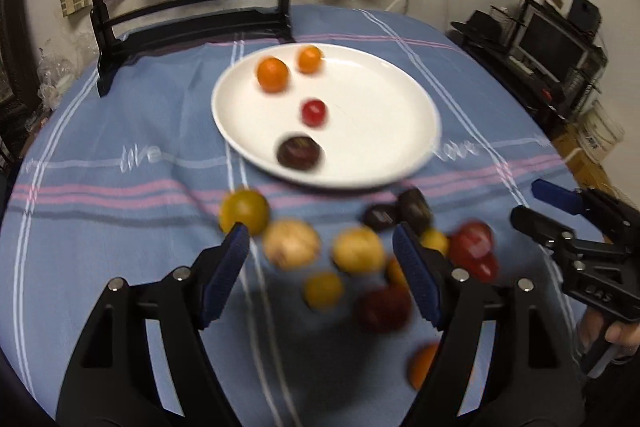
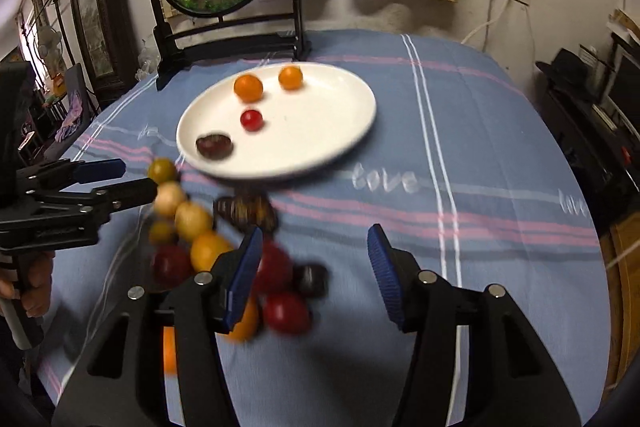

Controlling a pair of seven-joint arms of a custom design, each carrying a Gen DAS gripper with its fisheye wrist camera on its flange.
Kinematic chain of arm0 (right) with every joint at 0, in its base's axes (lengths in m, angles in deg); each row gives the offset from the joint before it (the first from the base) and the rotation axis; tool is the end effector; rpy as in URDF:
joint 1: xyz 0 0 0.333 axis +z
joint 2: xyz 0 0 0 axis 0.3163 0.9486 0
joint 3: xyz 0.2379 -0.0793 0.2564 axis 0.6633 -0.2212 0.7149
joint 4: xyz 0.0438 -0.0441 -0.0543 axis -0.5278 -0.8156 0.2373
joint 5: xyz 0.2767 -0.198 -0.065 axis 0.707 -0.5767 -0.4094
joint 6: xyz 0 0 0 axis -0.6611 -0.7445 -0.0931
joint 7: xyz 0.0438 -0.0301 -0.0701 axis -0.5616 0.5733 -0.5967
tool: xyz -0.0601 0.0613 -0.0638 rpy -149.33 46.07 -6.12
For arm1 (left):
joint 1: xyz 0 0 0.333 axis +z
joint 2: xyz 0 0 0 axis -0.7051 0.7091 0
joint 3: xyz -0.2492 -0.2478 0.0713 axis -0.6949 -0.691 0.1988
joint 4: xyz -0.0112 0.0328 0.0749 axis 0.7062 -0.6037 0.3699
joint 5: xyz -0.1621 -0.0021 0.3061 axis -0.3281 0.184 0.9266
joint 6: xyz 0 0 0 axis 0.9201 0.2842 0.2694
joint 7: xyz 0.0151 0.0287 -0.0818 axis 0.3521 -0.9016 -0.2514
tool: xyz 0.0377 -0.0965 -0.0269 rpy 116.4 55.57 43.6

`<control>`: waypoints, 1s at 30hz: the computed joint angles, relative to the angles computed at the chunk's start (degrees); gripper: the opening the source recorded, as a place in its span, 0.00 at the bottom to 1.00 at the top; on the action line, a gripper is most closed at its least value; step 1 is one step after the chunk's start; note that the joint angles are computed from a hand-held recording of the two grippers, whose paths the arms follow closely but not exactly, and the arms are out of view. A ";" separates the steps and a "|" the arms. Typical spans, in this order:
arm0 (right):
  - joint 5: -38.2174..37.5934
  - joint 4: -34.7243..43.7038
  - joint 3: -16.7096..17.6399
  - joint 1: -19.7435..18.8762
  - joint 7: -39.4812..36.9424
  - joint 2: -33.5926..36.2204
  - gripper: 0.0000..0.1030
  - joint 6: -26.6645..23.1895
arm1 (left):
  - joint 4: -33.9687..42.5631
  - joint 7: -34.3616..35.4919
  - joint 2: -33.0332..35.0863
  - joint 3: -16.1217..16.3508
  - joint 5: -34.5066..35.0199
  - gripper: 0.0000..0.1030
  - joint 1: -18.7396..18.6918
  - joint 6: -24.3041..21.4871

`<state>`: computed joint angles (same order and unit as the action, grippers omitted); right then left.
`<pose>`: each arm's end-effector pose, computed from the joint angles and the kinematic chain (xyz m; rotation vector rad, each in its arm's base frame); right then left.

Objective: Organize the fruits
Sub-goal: 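Carry a large orange with the left tool while the right tool carries a tangerine, both onto the plate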

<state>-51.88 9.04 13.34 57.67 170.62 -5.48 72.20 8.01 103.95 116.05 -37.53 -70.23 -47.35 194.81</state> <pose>0.6311 0.4344 0.5291 -1.6021 1.9262 -0.6939 0.7414 -0.1640 0.5414 -1.3147 2.4391 -0.9629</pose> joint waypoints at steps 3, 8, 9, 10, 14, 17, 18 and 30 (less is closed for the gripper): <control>-2.57 -7.60 -0.69 1.90 4.70 -4.08 0.54 2.18 | -11.44 3.09 -6.38 -1.50 -2.89 0.75 2.01 3.92; -6.24 -15.71 0.42 3.02 12.10 -8.44 0.55 4.91 | -22.25 7.04 -12.82 -1.82 -6.34 0.75 2.81 5.74; -6.74 -16.45 0.72 3.09 13.16 -8.81 0.55 5.09 | -23.40 7.33 -13.47 -1.67 -7.01 0.75 2.78 5.91; -7.21 -17.27 1.00 3.08 14.17 -9.23 0.55 5.46 | -24.66 7.23 -14.19 -1.39 -7.41 0.75 2.62 5.65; -8.91 -19.77 1.98 3.04 17.11 -10.51 0.56 6.20 | -27.25 6.86 -15.24 -0.24 -7.25 0.75 1.41 5.65; -9.34 -20.80 2.75 2.64 17.98 -10.94 0.56 6.69 | -27.67 6.93 -15.21 0.22 -5.67 0.73 0.30 4.23; -9.42 -21.07 2.92 2.51 18.23 -11.02 0.56 6.92 | -27.69 6.86 -14.98 0.32 -5.11 0.68 -0.15 4.07; -5.28 -17.03 4.76 1.07 12.34 -7.79 0.56 8.33 | -27.38 8.70 -14.21 0.34 -5.08 0.43 -0.02 5.46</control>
